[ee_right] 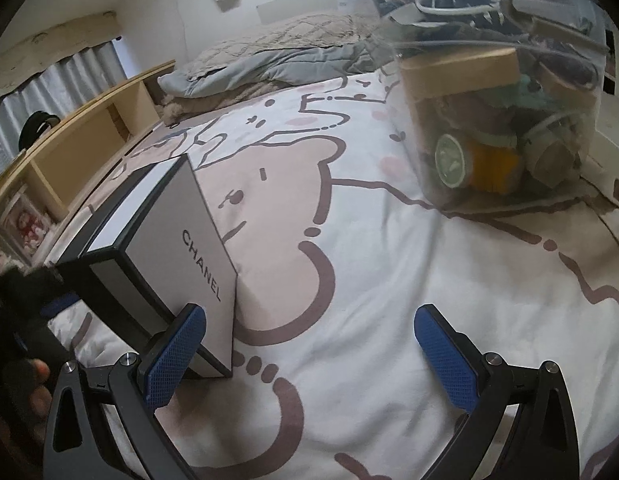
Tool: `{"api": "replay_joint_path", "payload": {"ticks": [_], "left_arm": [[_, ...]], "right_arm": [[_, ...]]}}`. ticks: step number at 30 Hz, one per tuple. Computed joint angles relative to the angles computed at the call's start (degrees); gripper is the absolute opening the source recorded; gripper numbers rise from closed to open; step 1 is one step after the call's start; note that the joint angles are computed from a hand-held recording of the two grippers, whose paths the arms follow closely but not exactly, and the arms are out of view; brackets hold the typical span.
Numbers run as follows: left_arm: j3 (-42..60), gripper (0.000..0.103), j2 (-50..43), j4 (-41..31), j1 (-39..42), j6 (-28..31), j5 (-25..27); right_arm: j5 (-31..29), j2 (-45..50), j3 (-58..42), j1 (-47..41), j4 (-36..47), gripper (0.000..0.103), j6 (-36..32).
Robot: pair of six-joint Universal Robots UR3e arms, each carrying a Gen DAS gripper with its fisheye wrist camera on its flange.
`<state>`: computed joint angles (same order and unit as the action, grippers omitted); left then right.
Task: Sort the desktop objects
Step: 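Lift the black box on its edge with the left tool toward the right tool, then hold the CHANEL box upright with the left tool beside the right tool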
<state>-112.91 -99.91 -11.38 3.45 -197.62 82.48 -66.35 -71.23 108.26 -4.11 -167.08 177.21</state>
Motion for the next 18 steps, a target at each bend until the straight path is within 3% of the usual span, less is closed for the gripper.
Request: {"api": "replay_joint_path", "payload": {"ticks": [13,18], "left_arm": [[-4.83,0.101,2.58,9.13,3.31,-2.41,-10.33],[-4.68,0.101,2.30,10.81,2.16,-0.20,-13.08]], "right_arm": [[0.00,-0.44,1.79,0.73,0.43,0.103,0.57],[0.52,-0.84,2.19,0.87,-0.09,0.103,0.51]]}}
